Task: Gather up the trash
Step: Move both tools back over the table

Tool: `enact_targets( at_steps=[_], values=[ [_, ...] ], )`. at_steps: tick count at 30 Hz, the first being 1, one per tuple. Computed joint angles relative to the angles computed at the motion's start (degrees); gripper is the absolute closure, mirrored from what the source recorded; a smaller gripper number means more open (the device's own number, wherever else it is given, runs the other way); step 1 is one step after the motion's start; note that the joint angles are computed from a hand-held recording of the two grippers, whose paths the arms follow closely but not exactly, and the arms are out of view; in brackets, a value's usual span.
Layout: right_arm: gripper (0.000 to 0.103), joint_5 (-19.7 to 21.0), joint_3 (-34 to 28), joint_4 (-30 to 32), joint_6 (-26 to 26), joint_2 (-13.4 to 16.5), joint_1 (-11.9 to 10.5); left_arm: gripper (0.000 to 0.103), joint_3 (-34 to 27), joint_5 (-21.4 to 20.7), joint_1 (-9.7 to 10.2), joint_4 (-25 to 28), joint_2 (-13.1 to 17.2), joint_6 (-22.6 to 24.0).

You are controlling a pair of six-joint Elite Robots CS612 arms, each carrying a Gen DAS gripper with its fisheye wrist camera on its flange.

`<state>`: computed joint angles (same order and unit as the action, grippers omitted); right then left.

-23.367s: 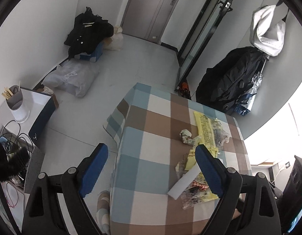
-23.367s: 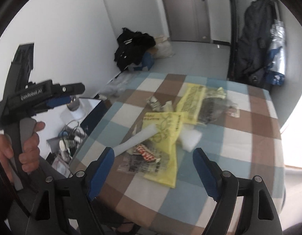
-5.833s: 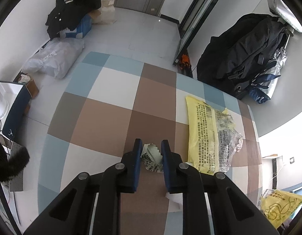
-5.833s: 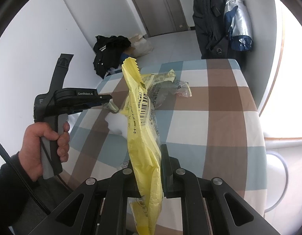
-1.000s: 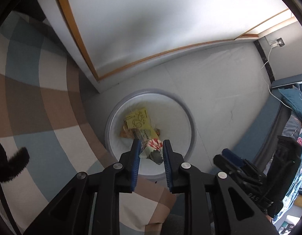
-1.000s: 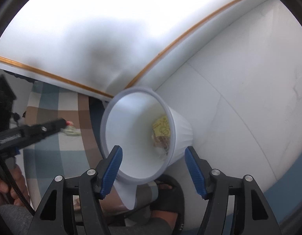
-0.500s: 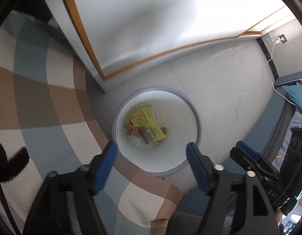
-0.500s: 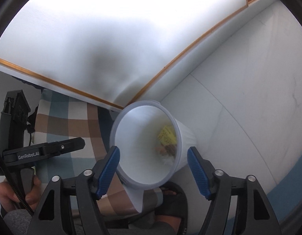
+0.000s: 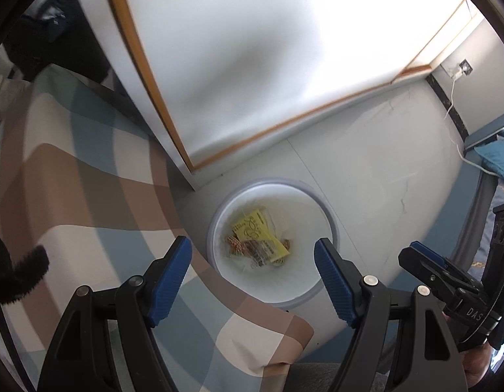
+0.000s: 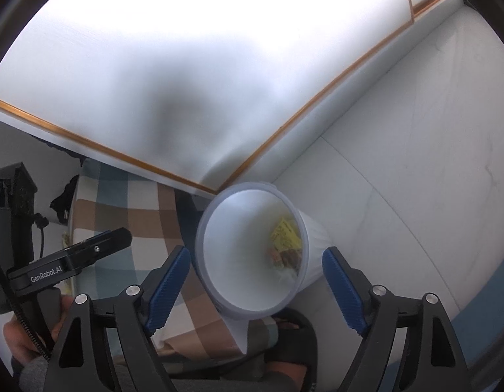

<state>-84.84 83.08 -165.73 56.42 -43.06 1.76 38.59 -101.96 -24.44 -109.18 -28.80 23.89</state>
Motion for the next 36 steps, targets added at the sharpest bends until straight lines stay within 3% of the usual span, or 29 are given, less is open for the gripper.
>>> enact_targets(
  at_steps=[11, 22, 25, 30, 36],
  values=[
    [0.017, -3.76, -0.42, 0.77, -1.65, -1.73, 1.09, 0.028, 4.62, -1.98, 1.14, -7.83, -2.77, -1.14],
    [0.016, -7.95, -2.04, 0.01, -4.71, -3.17, 2.63, 0.027, 9.25, -5.15, 3.82, -19.54, -5.75, -6.94],
    [0.016, -9.94, -3.4, 0.08, -6.65, -3.45, 3.29, 0.02, 9.56, -5.79, 4.67, -21.92, -6.07, -8.73],
    [0.014, -11.9, -6.52, -0.05, -10.17, -3.37, 4.6, 0.017, 10.04, -6.07, 6.19, -26.17, -6.51, -12.66],
    [0.014, -10.97, -13.1, 0.42, -15.24, -1.72, 6.46, 0.013, 9.28, -4.94, 8.28, -30.14, -6.33, -16.23]
  ],
)
